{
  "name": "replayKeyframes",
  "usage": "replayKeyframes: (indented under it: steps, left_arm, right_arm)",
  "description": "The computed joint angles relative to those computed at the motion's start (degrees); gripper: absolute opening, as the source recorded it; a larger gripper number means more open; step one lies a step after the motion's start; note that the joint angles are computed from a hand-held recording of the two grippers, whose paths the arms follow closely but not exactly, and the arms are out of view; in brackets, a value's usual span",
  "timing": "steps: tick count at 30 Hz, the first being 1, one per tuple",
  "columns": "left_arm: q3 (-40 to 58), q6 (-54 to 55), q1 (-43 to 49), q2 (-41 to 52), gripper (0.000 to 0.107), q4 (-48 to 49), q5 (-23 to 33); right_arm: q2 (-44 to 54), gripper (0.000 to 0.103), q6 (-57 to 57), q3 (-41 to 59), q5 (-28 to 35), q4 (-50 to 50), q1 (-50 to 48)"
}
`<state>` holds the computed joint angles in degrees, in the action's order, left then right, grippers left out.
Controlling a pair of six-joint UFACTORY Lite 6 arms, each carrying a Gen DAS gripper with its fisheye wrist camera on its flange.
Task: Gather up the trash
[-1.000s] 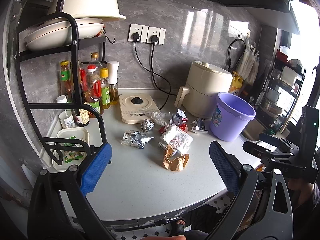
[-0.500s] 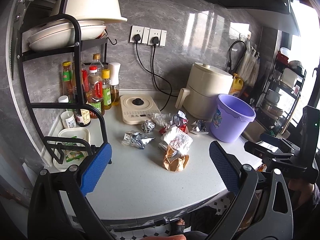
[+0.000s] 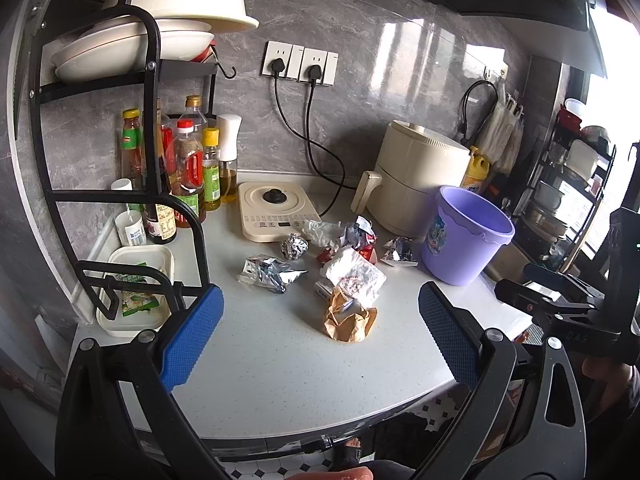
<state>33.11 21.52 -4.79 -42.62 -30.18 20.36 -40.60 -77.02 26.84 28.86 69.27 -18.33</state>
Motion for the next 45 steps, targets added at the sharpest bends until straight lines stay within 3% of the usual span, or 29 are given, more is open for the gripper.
replayKeyframes:
  steps: [3,6,13,16,25,29,32,35,39,45]
  left_arm:
    - [0.0,4.1,0.1,3.1,0.097,-4.6,-1.6]
    - [0.1,9.0,-0.4,6.9,0.097,-10.0,-3.8]
    - [3.4,26.3,-3.3,22.0,0.084,-28.2,-8.9]
    - [5.6,36.8,-4.0,28.1,0.077,-39.8,-9.5]
    - [15.6,64.2,-6.4,47.2,0.07,-69.3,-10.9]
    - [20.3,72.1,-6.9,55.6,0.064,-78.7,-10.8]
    - [24.9,68.4,-7.2,62.3,0.053,-76.5,-10.3]
    - [30.1,52.1,-7.2,68.9,0.047,-61.2,-9.1]
    - [33.8,39.5,-7.4,73.1,0.014,-49.9,-8.0]
    - [30.3,39.0,-6.8,68.4,0.014,-50.7,-10.2]
  right_arm:
    - [4.2,0.095,-3.9,1.7,3.2,3.5,-2.0]
    - [8.2,0.095,-6.5,3.3,1.2,4.4,-0.9]
    - [24.0,0.095,-13.2,10.8,3.1,8.2,-1.2]
    - [31.7,0.086,-15.0,15.4,5.5,9.1,-1.1]
    - [49.4,0.072,-8.2,30.2,5.8,-1.0,1.8]
    - [57.0,0.071,-4.7,37.6,5.3,-5.7,3.8]
    - [63.1,0.068,-1.5,43.6,5.3,-9.4,5.4]
    - [69.2,0.066,1.7,49.8,6.0,-13.0,6.7]
    - [78.0,0.066,7.1,59.4,7.3,-18.0,8.4]
    - [90.1,0.05,15.3,74.5,10.3,-25.7,10.6]
